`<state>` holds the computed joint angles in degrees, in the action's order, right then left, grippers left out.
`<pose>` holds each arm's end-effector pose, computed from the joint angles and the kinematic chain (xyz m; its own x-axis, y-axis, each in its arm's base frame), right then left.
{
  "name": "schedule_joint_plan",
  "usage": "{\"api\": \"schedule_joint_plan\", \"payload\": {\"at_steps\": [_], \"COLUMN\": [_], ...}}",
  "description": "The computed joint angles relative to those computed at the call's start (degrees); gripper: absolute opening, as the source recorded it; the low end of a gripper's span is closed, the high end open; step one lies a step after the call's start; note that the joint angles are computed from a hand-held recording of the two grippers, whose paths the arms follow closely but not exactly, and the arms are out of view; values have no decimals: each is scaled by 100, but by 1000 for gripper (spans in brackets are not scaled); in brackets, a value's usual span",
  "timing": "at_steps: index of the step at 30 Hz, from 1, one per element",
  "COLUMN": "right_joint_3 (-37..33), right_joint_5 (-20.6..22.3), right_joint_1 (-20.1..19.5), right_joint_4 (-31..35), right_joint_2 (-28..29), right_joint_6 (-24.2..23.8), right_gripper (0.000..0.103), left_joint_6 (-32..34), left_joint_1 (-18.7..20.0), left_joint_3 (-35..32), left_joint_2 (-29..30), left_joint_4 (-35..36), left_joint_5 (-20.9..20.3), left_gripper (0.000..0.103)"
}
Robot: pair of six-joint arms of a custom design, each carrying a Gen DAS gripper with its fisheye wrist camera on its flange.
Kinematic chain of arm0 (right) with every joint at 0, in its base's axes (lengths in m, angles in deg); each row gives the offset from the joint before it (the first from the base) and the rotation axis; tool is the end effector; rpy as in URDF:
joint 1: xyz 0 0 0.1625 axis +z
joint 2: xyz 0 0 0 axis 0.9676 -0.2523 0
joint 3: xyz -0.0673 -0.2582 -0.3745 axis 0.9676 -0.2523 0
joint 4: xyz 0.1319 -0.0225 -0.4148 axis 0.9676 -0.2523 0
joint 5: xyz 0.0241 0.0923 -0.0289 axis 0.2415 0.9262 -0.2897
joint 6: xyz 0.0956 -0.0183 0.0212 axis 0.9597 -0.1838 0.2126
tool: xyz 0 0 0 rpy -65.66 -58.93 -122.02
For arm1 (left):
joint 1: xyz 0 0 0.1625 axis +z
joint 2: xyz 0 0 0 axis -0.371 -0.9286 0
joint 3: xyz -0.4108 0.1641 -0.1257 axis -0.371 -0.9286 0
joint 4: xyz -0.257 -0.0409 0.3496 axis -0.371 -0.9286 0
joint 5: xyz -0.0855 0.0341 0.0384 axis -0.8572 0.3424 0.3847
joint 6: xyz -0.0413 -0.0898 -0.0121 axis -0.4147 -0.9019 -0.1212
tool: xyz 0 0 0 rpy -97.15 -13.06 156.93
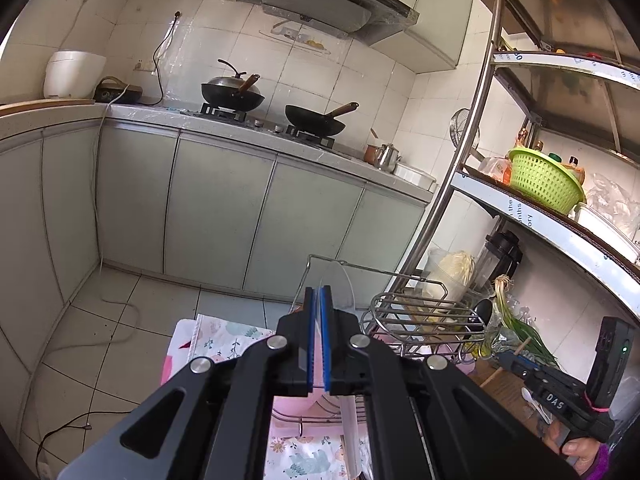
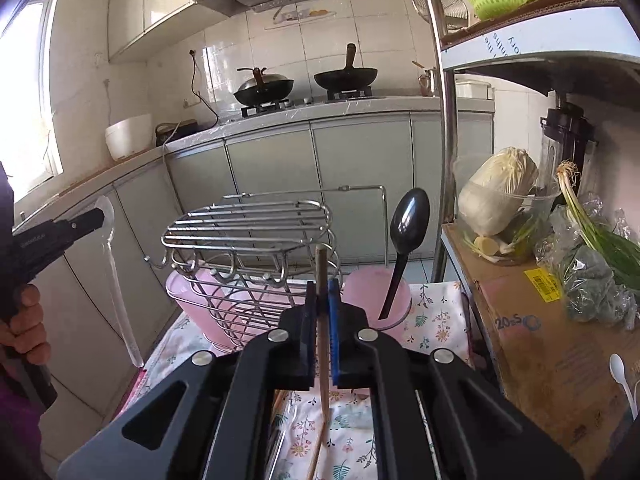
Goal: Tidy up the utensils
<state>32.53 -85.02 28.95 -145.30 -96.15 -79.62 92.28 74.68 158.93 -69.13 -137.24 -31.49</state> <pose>0.3266 -0.7943 0.2759 -0.7239 -0.4994 0.4760 -0.6885 0.4797 -0.5439 -0.2652 -0.7001 0.3812 -0.8800 -0.1420 -0.4533 0.3960 0.3080 -0.8651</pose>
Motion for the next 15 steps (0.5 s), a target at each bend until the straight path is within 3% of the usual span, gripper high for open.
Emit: {"api": "schedule_joint_plan", "payload": {"at_steps": [10,15], "right_joint_3": [-308,-700], "right_joint_5": [720,690], "right_joint_1": [45,118], "right_joint_4": [148,-57], "right_joint_2": [-311,-241], "right_joint_6": [591,638], "right_gripper": [5,5], "left_joint_6": [1499,2562], "left_joint_1": [-157,-161], "left_joint_3": [-771,-1485], "left_joint_2": [501,949], "left_joint_4": [-1094,-1814], "left_joint_5": [331,301], "left_gripper": [2,2]}}
